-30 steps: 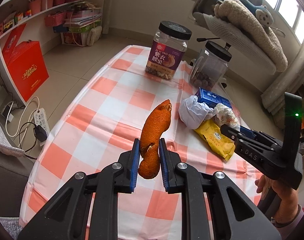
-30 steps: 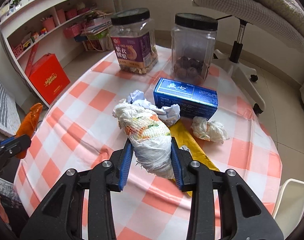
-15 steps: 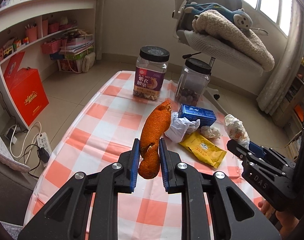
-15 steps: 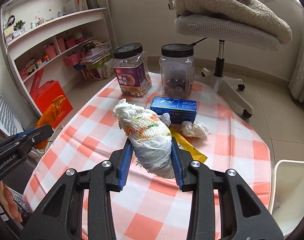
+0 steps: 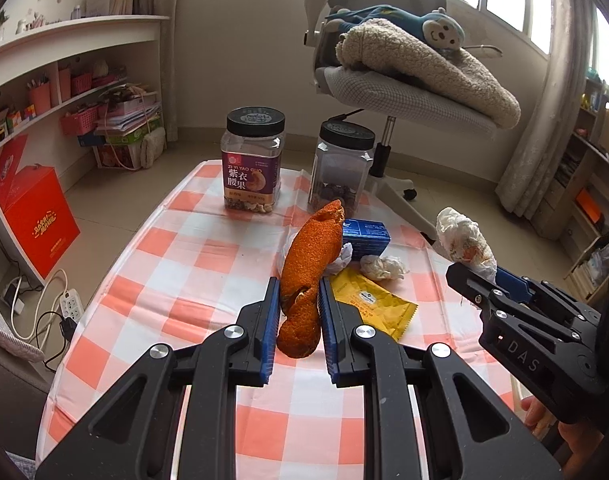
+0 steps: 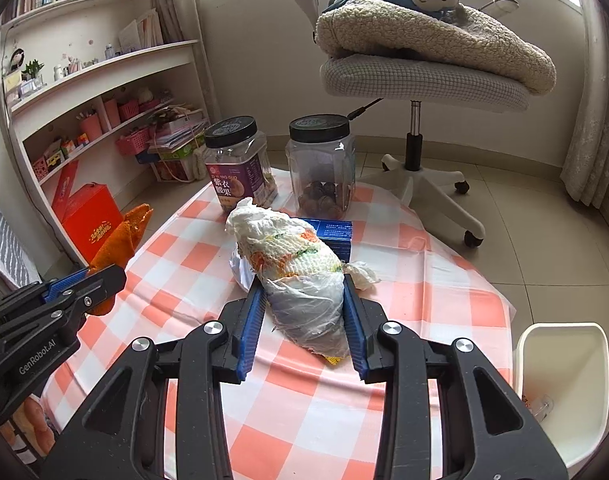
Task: Collect trash
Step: 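Carry the white wrapped bundle over the bin and open the right gripper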
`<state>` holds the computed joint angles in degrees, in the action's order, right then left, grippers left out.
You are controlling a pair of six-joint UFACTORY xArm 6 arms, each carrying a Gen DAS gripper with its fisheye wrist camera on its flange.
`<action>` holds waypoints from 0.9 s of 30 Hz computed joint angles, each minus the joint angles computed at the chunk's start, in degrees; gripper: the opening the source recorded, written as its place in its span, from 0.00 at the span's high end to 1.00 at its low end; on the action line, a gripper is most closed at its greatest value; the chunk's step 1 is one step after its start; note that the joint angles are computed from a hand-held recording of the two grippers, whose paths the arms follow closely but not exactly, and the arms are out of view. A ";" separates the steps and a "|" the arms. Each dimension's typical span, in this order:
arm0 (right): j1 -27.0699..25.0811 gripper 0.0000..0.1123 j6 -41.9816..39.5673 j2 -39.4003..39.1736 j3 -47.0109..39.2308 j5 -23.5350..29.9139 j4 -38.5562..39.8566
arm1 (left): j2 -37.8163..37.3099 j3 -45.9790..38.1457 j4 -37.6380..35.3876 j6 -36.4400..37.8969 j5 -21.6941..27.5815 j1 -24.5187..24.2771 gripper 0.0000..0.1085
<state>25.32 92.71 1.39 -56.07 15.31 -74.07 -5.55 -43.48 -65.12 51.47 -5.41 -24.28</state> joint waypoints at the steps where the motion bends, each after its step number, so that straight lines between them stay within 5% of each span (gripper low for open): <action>1: -0.15 0.69 0.40 -0.53 0.47 0.03 -0.17 | 0.15 -0.15 -0.59 0.54 -0.04 -0.37 0.82; 8: -1.80 0.68 2.40 -5.01 4.45 0.32 -1.10 | 0.57 -0.37 -1.04 0.64 0.11 -2.73 0.82; 20: -5.19 0.68 2.32 -13.52 12.81 1.71 -0.07 | 1.43 -5.01 -18.45 18.76 0.89 -8.42 0.85; 27: -7.00 0.68 2.74 -18.99 17.22 3.33 -0.55 | 1.97 -4.94 -16.75 17.68 2.69 -10.03 0.89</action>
<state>18.32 95.45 -17.60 -38.85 18.64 -74.62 -3.57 -48.42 -81.88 69.15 -2.72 -34.32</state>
